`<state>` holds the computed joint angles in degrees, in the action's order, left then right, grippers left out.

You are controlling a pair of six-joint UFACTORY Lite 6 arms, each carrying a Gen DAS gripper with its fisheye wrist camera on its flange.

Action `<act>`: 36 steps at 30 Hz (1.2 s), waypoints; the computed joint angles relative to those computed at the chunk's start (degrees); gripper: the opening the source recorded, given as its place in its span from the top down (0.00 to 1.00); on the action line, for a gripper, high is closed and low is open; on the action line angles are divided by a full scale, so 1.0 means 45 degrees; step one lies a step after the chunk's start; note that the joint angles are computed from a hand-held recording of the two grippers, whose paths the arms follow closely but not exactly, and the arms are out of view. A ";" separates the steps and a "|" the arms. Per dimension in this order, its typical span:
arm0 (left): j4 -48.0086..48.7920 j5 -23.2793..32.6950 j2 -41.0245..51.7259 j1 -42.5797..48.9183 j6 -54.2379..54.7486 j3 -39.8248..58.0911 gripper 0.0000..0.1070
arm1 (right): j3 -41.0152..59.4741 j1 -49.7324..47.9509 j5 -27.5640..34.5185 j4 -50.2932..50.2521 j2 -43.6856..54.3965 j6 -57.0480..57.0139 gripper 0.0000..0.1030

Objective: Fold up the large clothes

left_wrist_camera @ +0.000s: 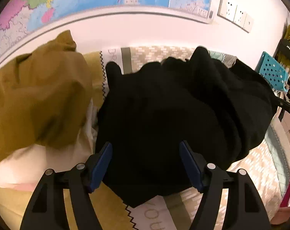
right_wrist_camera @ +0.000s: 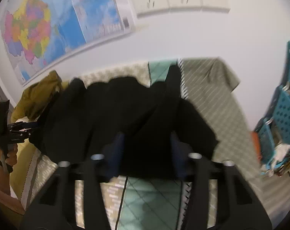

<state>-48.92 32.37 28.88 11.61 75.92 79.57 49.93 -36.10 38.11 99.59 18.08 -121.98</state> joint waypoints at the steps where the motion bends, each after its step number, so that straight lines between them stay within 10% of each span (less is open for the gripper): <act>1: -0.0125 -0.0103 0.0149 -0.0003 0.0121 0.0042 0.40 | 0.0461 0.0036 -0.0040 -0.0077 0.0519 0.0224 0.77; 2: -0.0203 -0.0101 0.0418 0.0065 0.0075 0.0227 0.47 | 0.0823 -0.0058 0.0030 -0.0263 0.0825 0.0558 0.96; 4: 0.0286 0.0237 0.1105 0.0274 -0.0769 0.0997 0.80 | 0.0979 -0.0210 -0.0341 0.0147 0.0712 0.0584 0.98; 9: 0.0897 0.1081 0.2050 0.0816 -0.2406 0.2504 0.92 | 0.1269 -0.0282 -0.0834 -0.0152 0.0910 0.1459 0.93; 15: -0.0914 0.0248 -0.0475 0.0571 0.0910 -0.0306 0.36 | -0.1093 0.0027 -0.0989 0.2055 -0.2356 -0.0281 0.46; 26: 0.1374 0.2235 0.3306 -0.1029 -0.2570 0.4382 0.28 | 0.0987 0.5489 -0.1766 -0.0458 -0.0718 0.2379 0.43; 29: 0.0830 0.1996 0.3262 -0.0973 -0.2121 0.4224 0.64 | 0.1923 0.5916 -0.1931 -0.0784 0.0357 0.3257 0.42; 30: 0.0672 0.1551 0.2853 -0.0995 -0.1851 0.3713 0.91 | 0.1912 0.5954 -0.1982 -0.0635 0.0412 0.3181 0.42; 36: 0.0517 0.2100 0.2658 -0.0425 -0.2752 0.4507 0.99 | 0.2738 0.5599 -0.1418 -0.1453 0.0837 0.4097 0.42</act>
<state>-46.59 41.82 40.84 9.69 63.54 99.85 62.25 -10.91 31.73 93.05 21.84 -103.55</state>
